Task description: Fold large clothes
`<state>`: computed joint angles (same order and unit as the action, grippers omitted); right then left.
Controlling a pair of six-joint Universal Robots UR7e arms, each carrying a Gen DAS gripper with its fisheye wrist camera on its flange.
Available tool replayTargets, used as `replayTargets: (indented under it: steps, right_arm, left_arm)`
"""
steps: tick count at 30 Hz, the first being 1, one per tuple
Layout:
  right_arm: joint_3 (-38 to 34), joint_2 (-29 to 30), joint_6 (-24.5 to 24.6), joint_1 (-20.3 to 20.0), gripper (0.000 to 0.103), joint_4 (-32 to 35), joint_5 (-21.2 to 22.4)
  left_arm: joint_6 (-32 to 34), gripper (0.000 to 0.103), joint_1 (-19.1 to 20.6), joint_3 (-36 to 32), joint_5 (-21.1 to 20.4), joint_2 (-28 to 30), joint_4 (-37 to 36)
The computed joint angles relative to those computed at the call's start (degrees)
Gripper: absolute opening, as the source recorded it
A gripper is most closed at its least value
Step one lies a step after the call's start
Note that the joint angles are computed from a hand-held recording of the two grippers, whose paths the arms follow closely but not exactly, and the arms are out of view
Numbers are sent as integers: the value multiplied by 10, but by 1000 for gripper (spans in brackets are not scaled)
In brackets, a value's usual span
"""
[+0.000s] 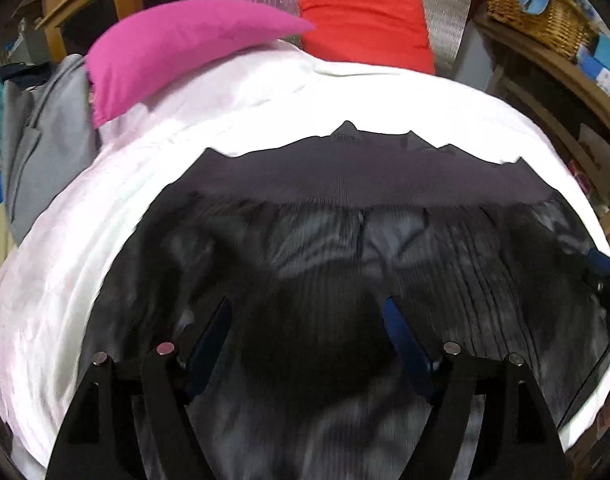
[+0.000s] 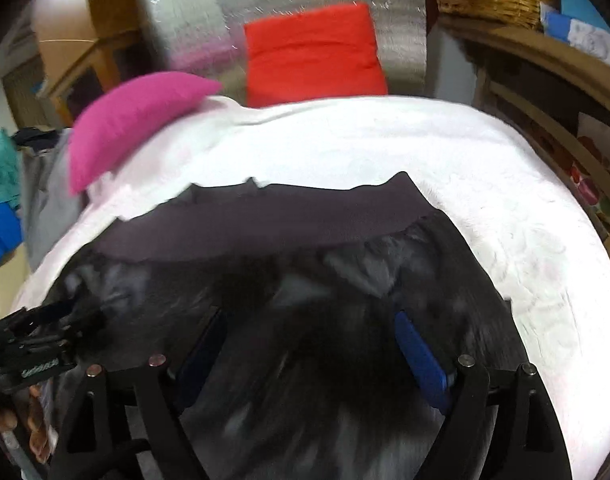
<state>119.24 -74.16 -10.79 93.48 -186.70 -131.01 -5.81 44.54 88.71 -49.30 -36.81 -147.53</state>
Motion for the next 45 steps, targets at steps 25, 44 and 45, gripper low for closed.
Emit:
replayTargets:
  steps: [25, 44, 45]
  right_arm:
    - [65, 0, 46, 18, 88, -13, -46]
    - [176, -7, 128, 154, 89, -114, -65]
    - [176, 0, 128, 162, 89, -120, -76]
  left_arm:
    - [-39, 80, -11, 126, 24, -77, -22]
    - [-101, 80, -82, 270, 16, -196, -105]
    - [-105, 80, -87, 283, 15, -203, -114]
